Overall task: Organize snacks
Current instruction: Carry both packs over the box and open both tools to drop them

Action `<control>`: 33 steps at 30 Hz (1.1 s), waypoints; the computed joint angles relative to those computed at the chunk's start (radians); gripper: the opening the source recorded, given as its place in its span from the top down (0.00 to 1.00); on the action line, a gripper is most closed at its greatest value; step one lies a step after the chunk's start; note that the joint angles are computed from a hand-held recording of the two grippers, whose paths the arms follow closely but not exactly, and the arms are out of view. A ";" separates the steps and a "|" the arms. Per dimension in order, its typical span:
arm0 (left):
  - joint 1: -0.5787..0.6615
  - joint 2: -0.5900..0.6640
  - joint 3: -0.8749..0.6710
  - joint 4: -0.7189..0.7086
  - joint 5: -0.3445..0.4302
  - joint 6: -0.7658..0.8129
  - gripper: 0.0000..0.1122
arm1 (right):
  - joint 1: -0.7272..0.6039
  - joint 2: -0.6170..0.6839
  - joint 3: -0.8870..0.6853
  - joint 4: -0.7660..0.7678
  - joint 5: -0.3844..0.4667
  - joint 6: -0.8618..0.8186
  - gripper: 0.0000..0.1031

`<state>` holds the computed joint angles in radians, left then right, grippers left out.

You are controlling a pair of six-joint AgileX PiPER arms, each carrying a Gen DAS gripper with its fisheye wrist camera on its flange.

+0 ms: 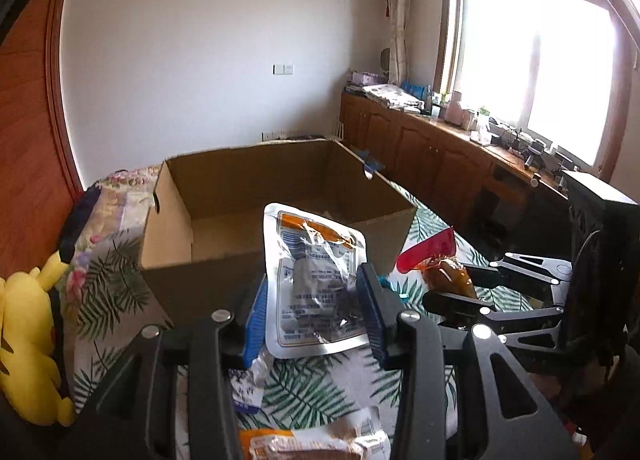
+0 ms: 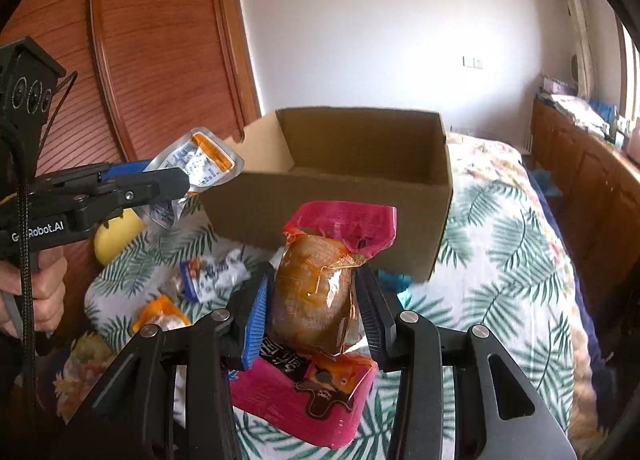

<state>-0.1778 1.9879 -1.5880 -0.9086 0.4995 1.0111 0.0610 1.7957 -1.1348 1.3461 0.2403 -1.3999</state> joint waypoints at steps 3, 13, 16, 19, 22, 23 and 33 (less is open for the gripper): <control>-0.003 0.022 -0.057 0.046 0.007 -0.050 0.64 | 0.008 0.019 -0.054 -0.123 -0.004 0.119 0.60; -0.016 0.114 -0.282 0.243 0.070 -0.247 0.64 | 0.022 0.094 -0.227 -0.551 0.000 0.536 0.60; -0.024 0.149 -0.357 0.305 0.091 -0.317 0.64 | 0.019 0.125 -0.291 -0.668 0.019 0.654 0.60; -0.029 0.189 -0.424 0.363 0.106 -0.376 0.64 | 0.016 0.158 -0.357 -0.762 0.045 0.756 0.60; -0.032 0.238 -0.492 0.426 0.126 -0.441 0.64 | 0.013 0.199 -0.431 -0.859 0.077 0.860 0.60; -0.032 0.252 -0.510 0.439 0.133 -0.455 0.63 | 0.013 0.209 -0.447 -0.882 0.085 0.885 0.60; -0.003 0.525 -0.957 0.556 0.359 -0.654 0.63 | 0.012 0.356 -0.712 -1.078 0.236 1.136 0.60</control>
